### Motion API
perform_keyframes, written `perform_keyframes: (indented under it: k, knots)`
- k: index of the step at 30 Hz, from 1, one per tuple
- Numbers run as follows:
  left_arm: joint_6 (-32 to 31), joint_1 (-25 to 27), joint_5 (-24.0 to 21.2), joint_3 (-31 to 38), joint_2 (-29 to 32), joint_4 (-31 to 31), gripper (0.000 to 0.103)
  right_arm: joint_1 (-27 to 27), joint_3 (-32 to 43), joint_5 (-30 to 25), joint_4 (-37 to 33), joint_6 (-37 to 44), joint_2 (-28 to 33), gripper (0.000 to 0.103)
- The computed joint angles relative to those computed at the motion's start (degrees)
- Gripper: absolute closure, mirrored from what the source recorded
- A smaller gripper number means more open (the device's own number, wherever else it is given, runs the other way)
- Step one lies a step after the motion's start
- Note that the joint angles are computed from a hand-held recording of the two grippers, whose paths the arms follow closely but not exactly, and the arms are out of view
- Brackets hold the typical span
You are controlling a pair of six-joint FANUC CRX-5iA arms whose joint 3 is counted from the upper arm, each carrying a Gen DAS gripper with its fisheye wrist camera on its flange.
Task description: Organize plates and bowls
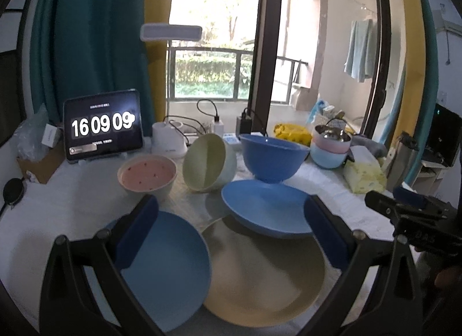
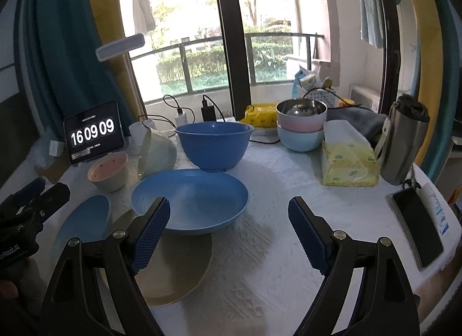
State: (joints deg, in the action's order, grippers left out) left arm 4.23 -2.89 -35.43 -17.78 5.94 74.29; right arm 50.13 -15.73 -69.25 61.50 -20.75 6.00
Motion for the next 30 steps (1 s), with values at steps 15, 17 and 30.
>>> perform_keyframes:
  k: [15, 17, 30]
  knots:
    - [23.41, -2.67, -0.46, 13.37, 9.57, -24.5, 0.031, -8.79, -2.44, 12.06, -2.66, 3.27, -0.02, 0.026]
    - [27.47, -2.85, -1.39, 15.65, 10.94, -28.23, 0.037, -9.89, -2.45, 13.78, -3.15, 4.18, 0.26, 0.028]
    - [44.27, -3.86, -9.65, 27.43, 17.48, -44.62, 0.06, -14.48, -2.56, 22.08, -7.24, 7.1, 1.91, 0.05]
